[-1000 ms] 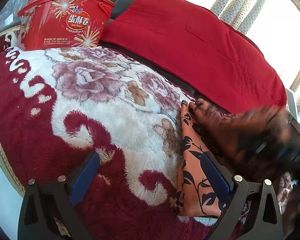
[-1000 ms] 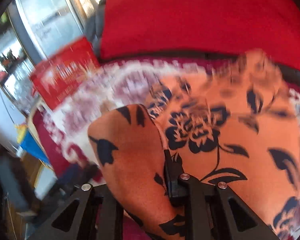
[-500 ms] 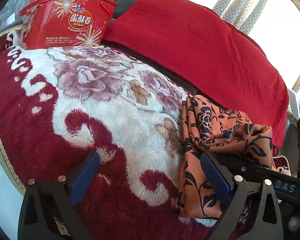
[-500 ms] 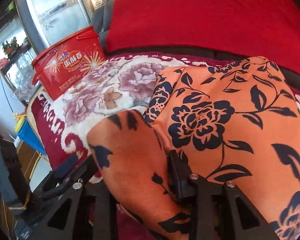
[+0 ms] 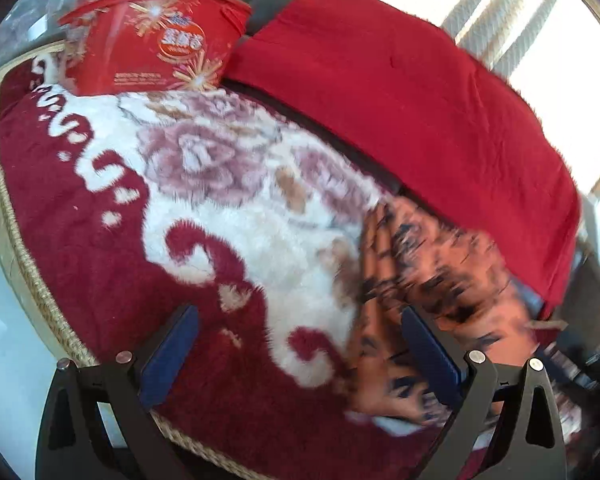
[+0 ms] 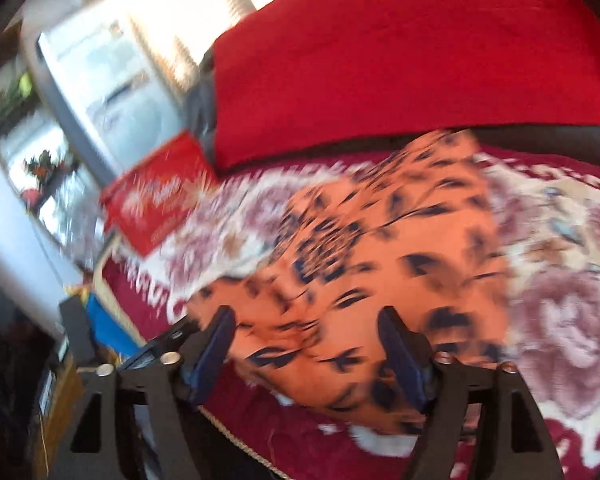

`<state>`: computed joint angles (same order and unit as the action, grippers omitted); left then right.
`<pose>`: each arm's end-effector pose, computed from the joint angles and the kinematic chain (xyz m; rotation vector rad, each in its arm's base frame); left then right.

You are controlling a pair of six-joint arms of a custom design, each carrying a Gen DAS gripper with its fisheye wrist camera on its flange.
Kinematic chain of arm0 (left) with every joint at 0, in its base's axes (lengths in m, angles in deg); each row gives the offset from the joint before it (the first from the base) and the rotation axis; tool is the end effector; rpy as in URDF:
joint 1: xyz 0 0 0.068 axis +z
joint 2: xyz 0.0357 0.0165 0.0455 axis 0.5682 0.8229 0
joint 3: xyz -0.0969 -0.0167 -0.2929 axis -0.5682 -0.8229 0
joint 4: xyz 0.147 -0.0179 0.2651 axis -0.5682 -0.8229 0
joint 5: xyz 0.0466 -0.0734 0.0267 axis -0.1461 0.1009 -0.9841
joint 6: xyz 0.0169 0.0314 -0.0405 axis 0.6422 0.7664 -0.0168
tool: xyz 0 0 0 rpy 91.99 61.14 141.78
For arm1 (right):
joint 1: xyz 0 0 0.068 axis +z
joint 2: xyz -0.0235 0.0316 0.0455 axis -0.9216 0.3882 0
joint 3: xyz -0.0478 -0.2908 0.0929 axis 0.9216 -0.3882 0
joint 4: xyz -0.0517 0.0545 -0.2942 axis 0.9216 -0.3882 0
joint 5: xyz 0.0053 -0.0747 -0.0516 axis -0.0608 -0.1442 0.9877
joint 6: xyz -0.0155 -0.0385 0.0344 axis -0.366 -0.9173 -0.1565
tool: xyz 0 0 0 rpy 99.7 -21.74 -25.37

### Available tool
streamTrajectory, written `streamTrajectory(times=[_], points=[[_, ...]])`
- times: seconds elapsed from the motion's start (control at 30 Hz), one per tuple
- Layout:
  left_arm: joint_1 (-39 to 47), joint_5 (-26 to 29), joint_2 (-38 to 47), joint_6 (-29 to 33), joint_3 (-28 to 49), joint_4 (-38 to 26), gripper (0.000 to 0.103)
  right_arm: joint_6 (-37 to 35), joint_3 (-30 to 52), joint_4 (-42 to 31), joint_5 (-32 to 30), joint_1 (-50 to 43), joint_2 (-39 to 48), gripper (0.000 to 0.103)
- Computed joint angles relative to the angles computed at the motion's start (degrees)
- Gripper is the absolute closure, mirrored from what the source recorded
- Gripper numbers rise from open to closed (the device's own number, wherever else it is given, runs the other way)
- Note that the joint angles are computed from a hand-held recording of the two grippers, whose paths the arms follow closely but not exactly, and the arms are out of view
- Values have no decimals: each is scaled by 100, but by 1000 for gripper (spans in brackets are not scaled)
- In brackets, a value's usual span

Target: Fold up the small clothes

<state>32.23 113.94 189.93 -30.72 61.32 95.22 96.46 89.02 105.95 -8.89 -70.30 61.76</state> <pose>0.3400 -0.0317 0.0495 0.0637 2.3184 -0.7232 0.2142 -0.0069 0.0952 0.5376 2.1867 0.3903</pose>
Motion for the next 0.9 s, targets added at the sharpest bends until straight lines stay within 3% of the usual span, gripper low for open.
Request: streamTrajectory(times=[0.07, 0.2, 0.23, 0.27, 0.37, 0.53, 0.77, 0.9], points=[[-79, 132, -353, -141, -86, -30, 3, 14, -112, 65, -344, -433, 22, 22], [-621, -217, -517, 299, 64, -223, 2, 28, -263, 324, -646, -677, 150, 22], [-749, -397, -406, 508, 213, -437, 2, 11, -278, 297, -616, -633, 113, 22], [-1000, -913, -227, 761, 495, -926, 2, -14, -294, 249, -601, -604, 54, 22], [-1170, -1666, 233, 911, 902, -1614, 2, -118, -430, 166, -662, -712, -141, 22], [-905, -1357, 389, 841, 677, -1327, 2, -219, -498, 226, -922, -1290, 113, 22], [-872, -1179, -281, 626, 479, -1181, 2, 73, -537, 875, -1157, -1513, 853, 22], [-1022, -1372, -133, 738, 578, -920, 2, 194, -592, 1236, -1200, -1530, 1310, 21]])
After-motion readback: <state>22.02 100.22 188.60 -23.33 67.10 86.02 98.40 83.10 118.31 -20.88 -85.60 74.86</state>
